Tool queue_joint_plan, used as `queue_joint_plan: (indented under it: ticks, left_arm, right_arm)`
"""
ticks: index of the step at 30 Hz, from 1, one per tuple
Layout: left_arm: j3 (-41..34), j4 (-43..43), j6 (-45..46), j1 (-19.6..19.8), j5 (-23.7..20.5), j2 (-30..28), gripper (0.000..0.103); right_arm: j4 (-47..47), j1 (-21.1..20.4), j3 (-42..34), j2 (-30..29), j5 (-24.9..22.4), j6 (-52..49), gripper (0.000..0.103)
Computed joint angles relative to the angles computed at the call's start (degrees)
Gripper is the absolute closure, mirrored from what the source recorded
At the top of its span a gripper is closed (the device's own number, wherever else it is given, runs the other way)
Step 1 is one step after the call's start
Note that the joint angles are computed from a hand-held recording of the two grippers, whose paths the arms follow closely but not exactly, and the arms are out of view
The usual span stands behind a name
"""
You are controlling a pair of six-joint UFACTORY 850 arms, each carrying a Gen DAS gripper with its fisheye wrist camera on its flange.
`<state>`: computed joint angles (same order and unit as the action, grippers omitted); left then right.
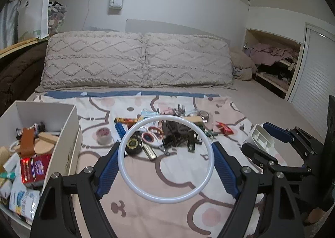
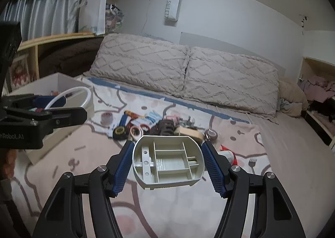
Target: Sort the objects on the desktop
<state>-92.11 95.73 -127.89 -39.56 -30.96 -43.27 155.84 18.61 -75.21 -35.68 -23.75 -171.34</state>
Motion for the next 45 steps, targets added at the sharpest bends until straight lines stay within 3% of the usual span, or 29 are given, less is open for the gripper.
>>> queue_joint_plan:
  ticks: [18,37,45]
  left_arm:
    - [10.90,7.81,-12.45,4.84,-6.44,7.28,0.019]
    - [22.68,5.58,-17.49,7.19,-15.05,14.86,0.019]
    - [27.08,2.08,-17.56,8.40,-18.85,17.44,0.019]
  right_arm:
    - [-0.74,3.11,-7.63,-3.63,1.40,4.24,0.036]
    - [-9.09,8.27,-13.11,-4.88,4.41,12.04,0.036]
    - [-17.67,10.17,-16.05,-5.87,5.09,21.13,0.036]
